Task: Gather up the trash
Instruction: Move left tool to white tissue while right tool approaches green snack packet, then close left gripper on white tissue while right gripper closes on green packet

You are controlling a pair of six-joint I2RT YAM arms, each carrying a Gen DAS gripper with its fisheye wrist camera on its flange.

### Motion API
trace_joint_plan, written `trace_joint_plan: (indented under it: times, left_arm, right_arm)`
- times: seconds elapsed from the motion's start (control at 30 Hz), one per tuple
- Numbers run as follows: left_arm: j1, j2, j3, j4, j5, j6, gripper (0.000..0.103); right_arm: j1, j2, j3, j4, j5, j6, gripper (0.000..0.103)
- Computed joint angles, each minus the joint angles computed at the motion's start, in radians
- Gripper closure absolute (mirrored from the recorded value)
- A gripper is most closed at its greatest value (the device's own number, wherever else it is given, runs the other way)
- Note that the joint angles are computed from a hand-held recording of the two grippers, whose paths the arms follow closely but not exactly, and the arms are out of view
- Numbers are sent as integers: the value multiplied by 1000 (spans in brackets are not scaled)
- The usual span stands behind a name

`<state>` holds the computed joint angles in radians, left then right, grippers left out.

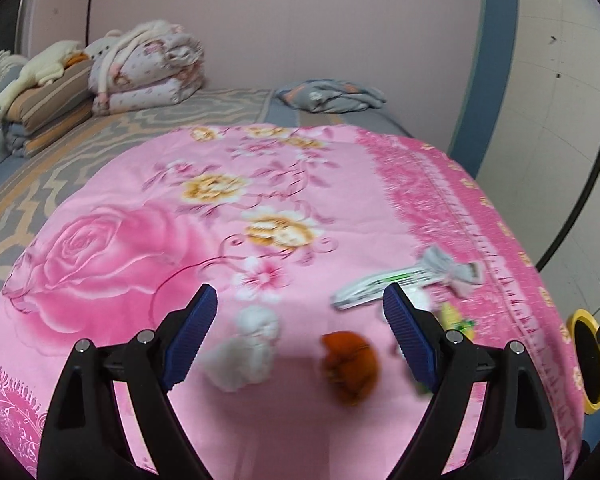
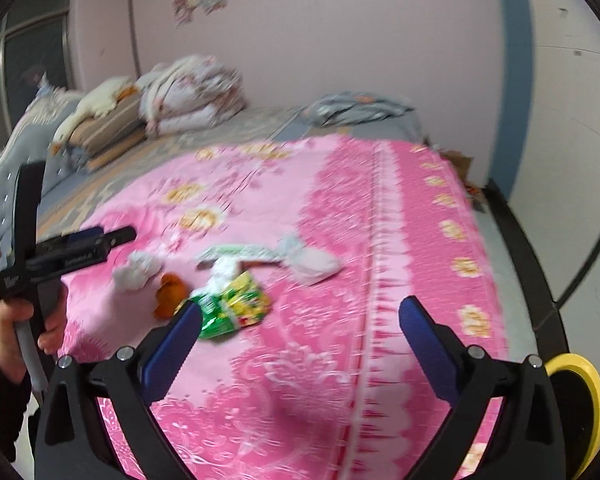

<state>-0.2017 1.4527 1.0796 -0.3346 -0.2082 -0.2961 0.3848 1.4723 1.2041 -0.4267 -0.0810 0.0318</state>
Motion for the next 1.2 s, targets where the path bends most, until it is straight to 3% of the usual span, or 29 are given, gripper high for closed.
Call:
trace_joint_plan:
  times: [0.37, 0.67, 0.77, 0.97, 1.03, 1.13, 1.2]
  left_arm:
    - [135, 67, -57, 61, 84, 30, 22]
    - [143, 139, -44, 105, 126, 40, 22]
    - [138, 159, -41, 119, 142, 48, 25]
    - [137, 219, -14, 120, 185, 53, 44]
    - [134, 235, -9, 119, 200, 60, 59]
    - [138, 254, -4, 120, 228, 65, 72]
    - [144, 257, -7, 124, 246, 63, 74]
  right_arm:
    - [129, 289, 189, -61, 55, 38, 8]
    - [140, 396, 261, -59, 54, 52, 8]
    - [146, 415, 269, -56, 53, 49, 13]
    - [148, 465, 301, -58, 50, 48, 26]
    - [145, 477, 308, -63, 41, 54, 32]
    - [138, 503, 326, -79, 19, 60, 39]
    - [133, 512, 332, -82, -5, 66, 43]
